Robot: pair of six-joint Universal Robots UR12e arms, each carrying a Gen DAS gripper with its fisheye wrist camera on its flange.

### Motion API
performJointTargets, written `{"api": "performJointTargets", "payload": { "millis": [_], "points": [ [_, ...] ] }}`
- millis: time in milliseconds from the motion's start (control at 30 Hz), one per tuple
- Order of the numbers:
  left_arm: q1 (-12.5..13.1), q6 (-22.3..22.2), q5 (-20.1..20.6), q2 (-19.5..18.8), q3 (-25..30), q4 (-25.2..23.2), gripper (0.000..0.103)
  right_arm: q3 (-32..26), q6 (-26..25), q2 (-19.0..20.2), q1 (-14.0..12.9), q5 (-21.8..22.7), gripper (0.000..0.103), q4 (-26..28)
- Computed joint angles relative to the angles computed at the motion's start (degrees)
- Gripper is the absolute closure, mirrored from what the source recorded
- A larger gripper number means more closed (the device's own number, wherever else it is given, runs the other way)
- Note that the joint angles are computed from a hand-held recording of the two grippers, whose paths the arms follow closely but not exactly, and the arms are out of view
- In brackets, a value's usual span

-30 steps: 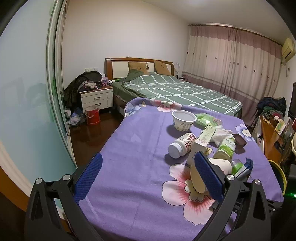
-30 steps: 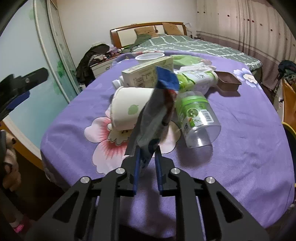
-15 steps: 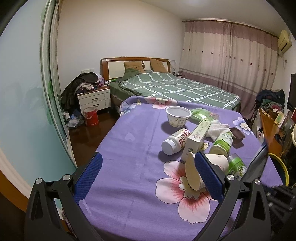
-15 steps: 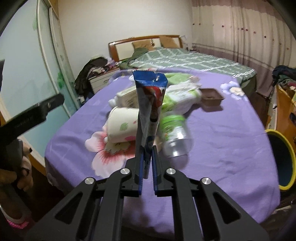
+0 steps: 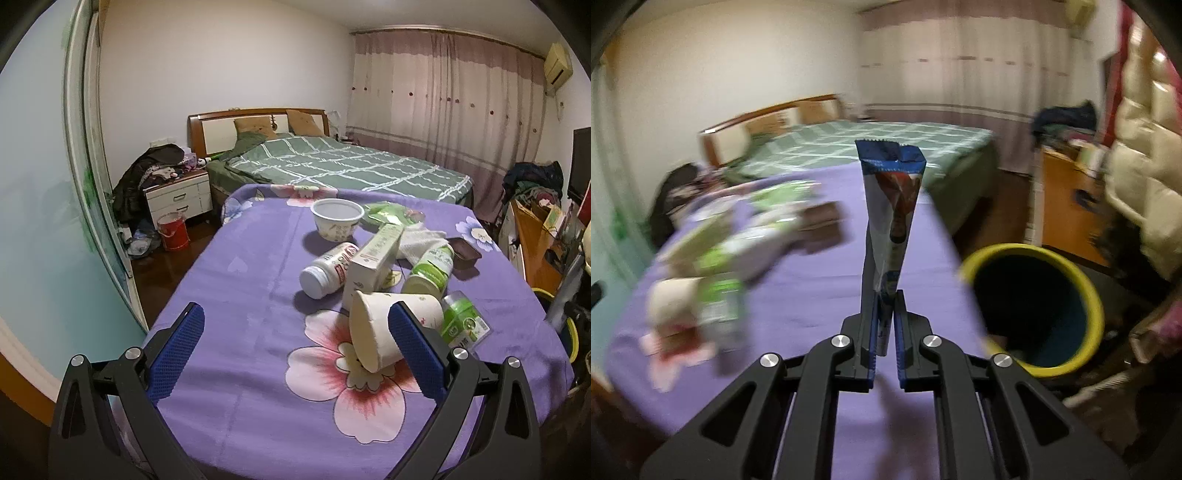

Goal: Collect trash
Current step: 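Carry the snack wrapper with the right gripper into the bin and release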

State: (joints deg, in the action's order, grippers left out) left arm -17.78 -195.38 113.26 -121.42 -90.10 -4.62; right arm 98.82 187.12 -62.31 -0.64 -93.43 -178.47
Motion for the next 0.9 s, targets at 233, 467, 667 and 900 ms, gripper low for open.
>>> {"api": "performJointTargets", "payload": {
  "millis": [233, 467, 667, 900],
  "points": [
    [-0.86, 0.75, -1.36, -1.90, 2.49, -2.74, 0.005, -2.68, 2.58, 2.71, -3.23, -7.44, 0.095, 4.44],
    [-1.62, 0.63, -2.87, -3.87, 5.30, -5.46, 0.005, -4.77, 3.63, 4.98, -4.54, -7.71, 0.090, 10.03],
    [-2.09, 0.19, -2.81, -5.46, 7.61, -8.26, 0.005, -4.41, 4.65, 5.33, -4.98, -7.23, 0.074, 9.79],
    [-2.40, -1.51, -1.98, -7.32, 10.37, -11.64, 0.005, -3.61, 3.11, 4.37, -3.65, -2.84, 0.068, 5.86]
  ]
}}
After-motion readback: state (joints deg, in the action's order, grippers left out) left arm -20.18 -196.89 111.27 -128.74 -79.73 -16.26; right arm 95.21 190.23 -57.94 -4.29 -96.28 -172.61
